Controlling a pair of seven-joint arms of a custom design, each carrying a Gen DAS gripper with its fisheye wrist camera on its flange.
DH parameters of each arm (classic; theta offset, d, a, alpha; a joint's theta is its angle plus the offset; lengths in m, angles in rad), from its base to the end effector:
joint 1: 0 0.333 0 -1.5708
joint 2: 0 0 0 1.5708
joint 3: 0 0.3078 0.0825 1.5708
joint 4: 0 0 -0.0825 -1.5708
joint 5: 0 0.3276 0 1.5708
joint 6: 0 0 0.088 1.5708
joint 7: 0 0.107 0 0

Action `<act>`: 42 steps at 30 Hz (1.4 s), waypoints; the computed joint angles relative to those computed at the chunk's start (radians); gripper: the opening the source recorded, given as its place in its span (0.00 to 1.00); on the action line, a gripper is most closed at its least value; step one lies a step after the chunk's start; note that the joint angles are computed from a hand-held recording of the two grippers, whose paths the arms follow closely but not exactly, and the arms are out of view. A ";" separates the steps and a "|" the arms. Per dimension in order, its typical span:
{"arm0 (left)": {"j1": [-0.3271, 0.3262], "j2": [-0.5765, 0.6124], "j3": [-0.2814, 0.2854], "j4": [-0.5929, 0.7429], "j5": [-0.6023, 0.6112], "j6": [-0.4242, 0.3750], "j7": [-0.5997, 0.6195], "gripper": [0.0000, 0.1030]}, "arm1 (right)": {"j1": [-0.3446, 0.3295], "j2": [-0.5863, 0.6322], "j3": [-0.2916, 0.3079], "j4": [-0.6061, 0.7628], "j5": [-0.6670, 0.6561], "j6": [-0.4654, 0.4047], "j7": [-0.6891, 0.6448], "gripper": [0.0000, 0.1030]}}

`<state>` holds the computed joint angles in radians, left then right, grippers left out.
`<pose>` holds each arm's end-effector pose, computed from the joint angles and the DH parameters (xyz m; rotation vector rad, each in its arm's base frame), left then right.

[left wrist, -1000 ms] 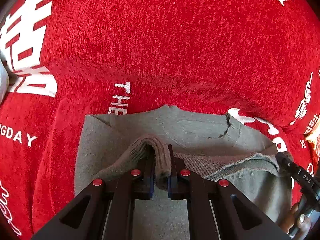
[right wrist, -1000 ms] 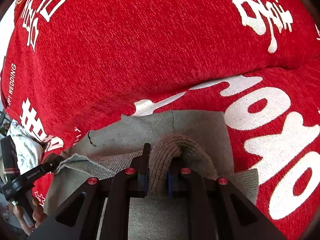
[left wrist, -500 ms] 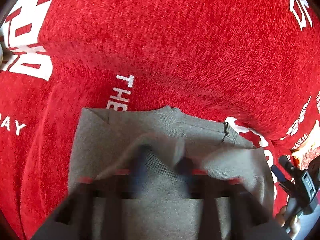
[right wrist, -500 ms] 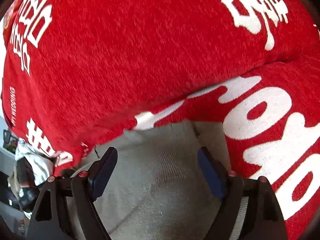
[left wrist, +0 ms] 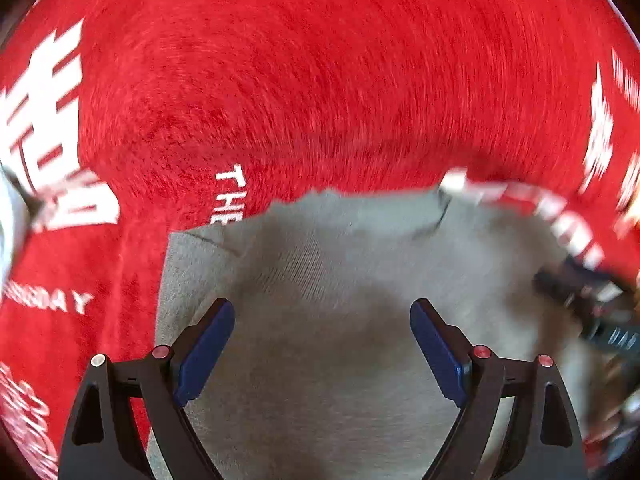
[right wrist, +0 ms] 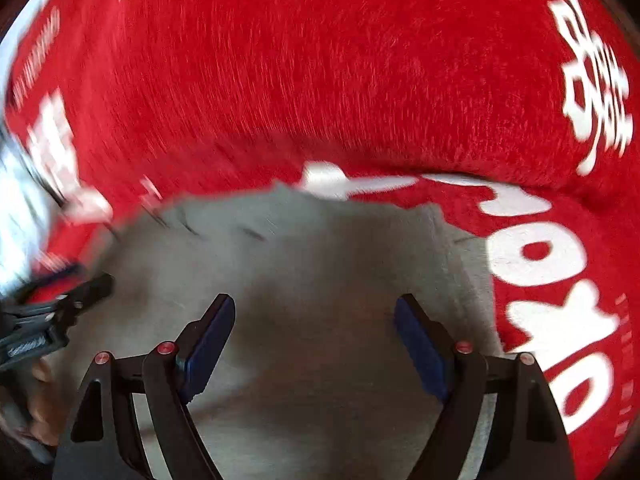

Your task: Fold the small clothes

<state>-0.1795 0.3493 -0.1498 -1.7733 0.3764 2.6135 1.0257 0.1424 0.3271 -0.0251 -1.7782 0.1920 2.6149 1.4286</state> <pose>0.5990 -0.2015 0.4409 -1.8824 1.9602 -0.5411 0.6257 0.0713 0.4513 -1.9993 1.7693 -0.3739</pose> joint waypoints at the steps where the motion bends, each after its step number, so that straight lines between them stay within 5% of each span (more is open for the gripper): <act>1: -0.015 0.007 0.017 0.000 0.031 -0.021 -0.022 0.87 | 0.045 0.004 -0.050 -0.006 -0.106 -0.001 0.075 0.82; 3: -0.009 0.003 0.034 -0.040 0.053 -0.008 -0.060 0.90 | 0.045 0.001 -0.076 -0.038 -0.170 0.023 0.111 0.84; 4: 0.029 -0.013 0.016 -0.083 0.010 0.051 -0.036 0.90 | -0.007 -0.010 -0.037 -0.059 -0.097 0.040 0.068 0.83; 6: 0.020 -0.036 0.043 -0.103 0.038 0.035 -0.089 0.91 | -0.039 -0.019 -0.023 -0.062 -0.025 0.031 0.040 0.83; 9: 0.023 -0.092 0.048 -0.142 0.057 -0.008 -0.147 0.91 | 0.024 -0.073 -0.091 -0.108 -0.174 0.043 0.190 0.84; 13: 0.038 -0.223 0.023 -0.317 0.073 0.110 -0.209 0.91 | -0.028 -0.217 0.002 -0.278 0.012 0.128 0.068 0.84; 17: 0.021 -0.313 -0.001 -0.442 0.184 0.172 -0.331 0.91 | 0.007 -0.328 0.042 -0.444 0.051 0.208 -0.013 0.85; 21: 0.025 -0.336 -0.012 -0.506 0.257 0.122 -0.393 0.91 | 0.003 -0.349 0.049 -0.538 -0.330 0.234 0.244 0.85; 23: 0.048 -0.383 -0.005 -0.589 0.278 0.214 -0.413 0.91 | 0.030 -0.389 0.004 -0.628 -0.221 0.315 0.184 0.85; 27: 0.066 -0.421 -0.023 -0.634 0.306 0.225 -0.407 0.91 | -0.030 -0.481 0.029 -0.725 -0.199 0.325 0.115 0.85; 31: 0.062 -0.466 -0.030 -0.655 0.208 0.212 -0.369 0.91 | -0.033 -0.568 -0.019 -0.773 -0.007 0.344 0.044 0.86; 33: 0.094 -0.497 -0.047 -0.673 0.273 0.204 -0.447 0.91 | 0.029 -0.598 -0.106 -0.795 0.158 0.351 -0.043 0.86; 35: 0.118 -0.523 -0.042 -0.697 0.288 0.198 -0.505 0.91 | 0.088 -0.592 -0.205 -0.766 0.316 0.267 -0.161 0.81; 36: 0.116 -0.534 -0.021 -0.722 0.245 0.233 -0.489 0.91 | 0.104 -0.587 -0.239 -0.753 0.381 0.228 -0.219 0.73; 40: 0.003 -0.521 0.123 -0.784 -0.145 0.334 -0.220 0.91 | 0.150 -0.589 -0.271 -0.743 0.561 0.233 -0.429 0.67; 42: -0.002 -0.507 0.121 -0.772 -0.187 0.331 -0.173 0.84 | 0.139 -0.560 -0.248 -0.715 0.576 0.223 -0.454 0.55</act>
<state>-0.1813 -0.1580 -0.0288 -2.5455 0.1894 2.9444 0.8525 0.2810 -0.2331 -0.2735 -2.4928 0.7683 2.8375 0.9747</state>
